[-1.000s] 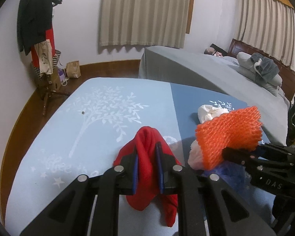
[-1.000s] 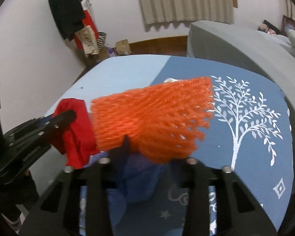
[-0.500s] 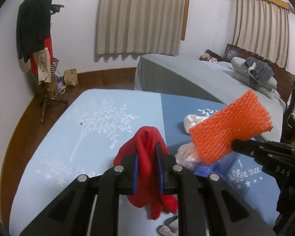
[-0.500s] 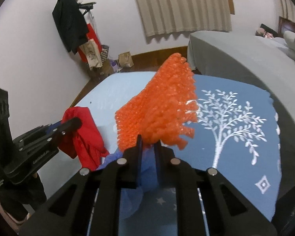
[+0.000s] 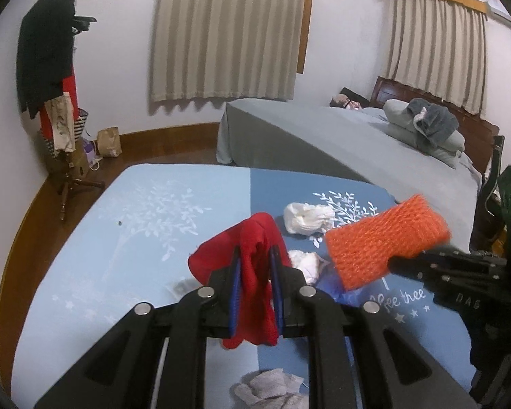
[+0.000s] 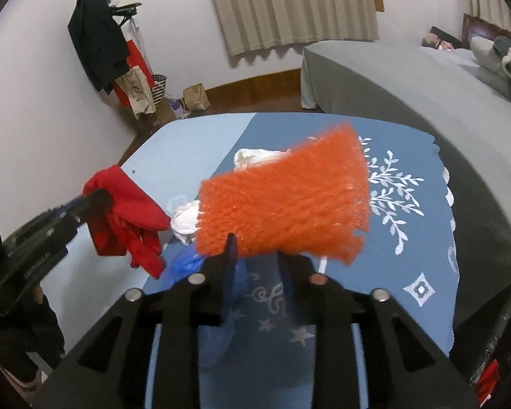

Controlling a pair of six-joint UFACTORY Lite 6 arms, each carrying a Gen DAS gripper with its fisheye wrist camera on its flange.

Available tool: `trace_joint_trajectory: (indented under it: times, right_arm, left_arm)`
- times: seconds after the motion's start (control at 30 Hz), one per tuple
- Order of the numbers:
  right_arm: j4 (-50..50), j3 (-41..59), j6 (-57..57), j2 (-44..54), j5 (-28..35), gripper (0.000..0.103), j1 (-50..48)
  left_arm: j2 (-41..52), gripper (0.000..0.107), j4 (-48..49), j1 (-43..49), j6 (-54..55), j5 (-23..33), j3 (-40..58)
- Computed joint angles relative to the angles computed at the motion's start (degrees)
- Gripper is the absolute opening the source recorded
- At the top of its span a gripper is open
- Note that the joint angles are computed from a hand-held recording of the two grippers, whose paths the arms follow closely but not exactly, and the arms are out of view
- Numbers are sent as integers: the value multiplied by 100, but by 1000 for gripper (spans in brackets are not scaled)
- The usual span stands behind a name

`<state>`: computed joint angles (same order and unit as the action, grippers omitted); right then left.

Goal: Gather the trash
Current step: 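Lift the orange mesh and red cloth above the table with both tools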

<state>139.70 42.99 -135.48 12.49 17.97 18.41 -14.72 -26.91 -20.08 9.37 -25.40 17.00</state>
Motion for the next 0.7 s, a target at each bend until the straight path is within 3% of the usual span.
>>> trace_joint_trajectory:
  times: [0.27, 0.47, 0.7]
  right_arm:
    - [-220, -63, -89, -130, 170, 12, -188]
    - [-239, -204, 16, -362, 182, 11, -219]
    - [-750, -461, 505, -944, -1, 10, -386]
  left_arm:
    - [140, 16, -211, -193, 209, -48, 155]
    - [-13, 16, -341, -256, 375, 4, 128]
    - [-521, 16, -1177, -677, 1071, 100, 67]
